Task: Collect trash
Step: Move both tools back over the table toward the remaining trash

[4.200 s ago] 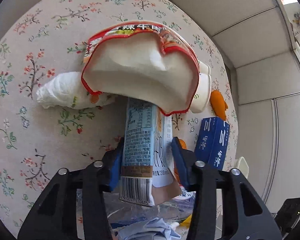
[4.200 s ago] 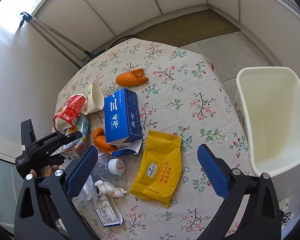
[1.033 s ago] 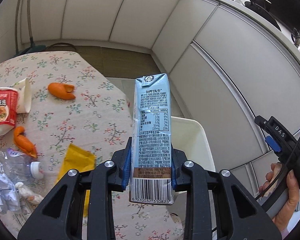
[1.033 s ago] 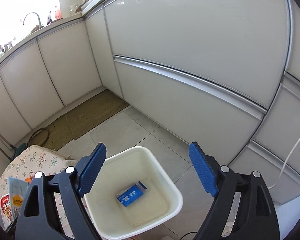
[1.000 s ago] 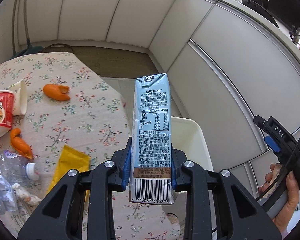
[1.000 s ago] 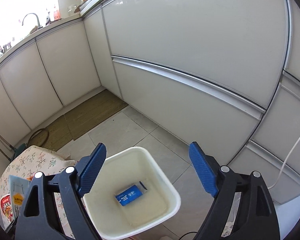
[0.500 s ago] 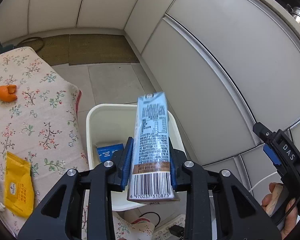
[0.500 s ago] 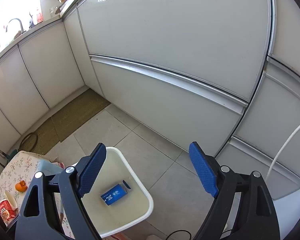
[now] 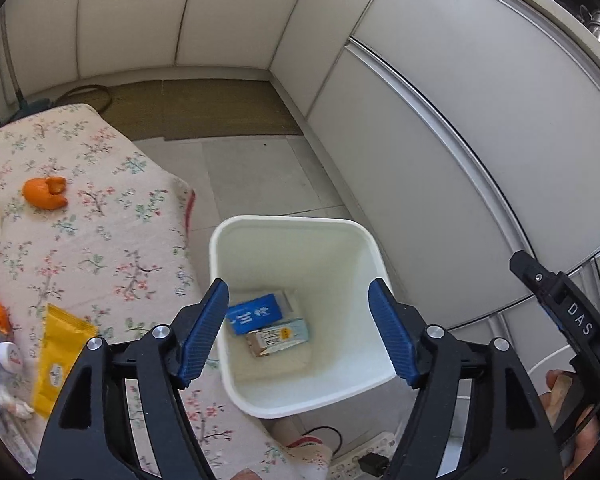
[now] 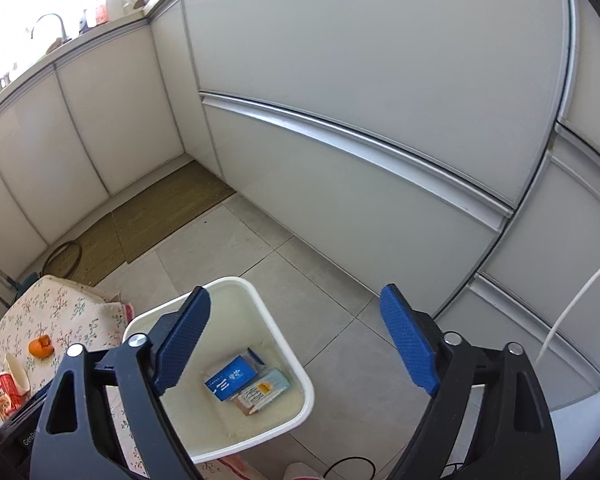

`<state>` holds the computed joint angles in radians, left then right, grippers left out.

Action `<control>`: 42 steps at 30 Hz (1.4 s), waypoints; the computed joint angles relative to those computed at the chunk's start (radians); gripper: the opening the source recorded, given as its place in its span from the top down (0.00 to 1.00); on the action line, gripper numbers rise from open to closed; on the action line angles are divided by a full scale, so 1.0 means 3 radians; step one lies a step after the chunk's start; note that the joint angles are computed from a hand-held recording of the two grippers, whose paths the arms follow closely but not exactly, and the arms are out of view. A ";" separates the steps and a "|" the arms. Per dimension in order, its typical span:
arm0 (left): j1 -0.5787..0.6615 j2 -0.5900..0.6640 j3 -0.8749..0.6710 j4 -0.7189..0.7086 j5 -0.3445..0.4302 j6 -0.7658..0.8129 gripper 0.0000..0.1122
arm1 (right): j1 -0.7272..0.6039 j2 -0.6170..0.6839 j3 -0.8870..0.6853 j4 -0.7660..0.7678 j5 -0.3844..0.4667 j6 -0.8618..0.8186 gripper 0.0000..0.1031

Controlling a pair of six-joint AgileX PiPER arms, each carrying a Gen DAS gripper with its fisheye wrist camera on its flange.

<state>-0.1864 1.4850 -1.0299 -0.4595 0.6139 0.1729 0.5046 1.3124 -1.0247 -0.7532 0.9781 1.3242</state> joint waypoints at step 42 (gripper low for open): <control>0.3777 -0.0082 -0.0059 -0.0294 0.0855 0.1805 0.17 | 0.2013 0.2715 -0.3333 0.0204 0.0736 -0.0784 0.07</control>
<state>0.9468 1.4603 -1.0476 -0.5476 0.8703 0.7144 1.1085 2.1268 -2.0245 -0.6920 1.1990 1.0889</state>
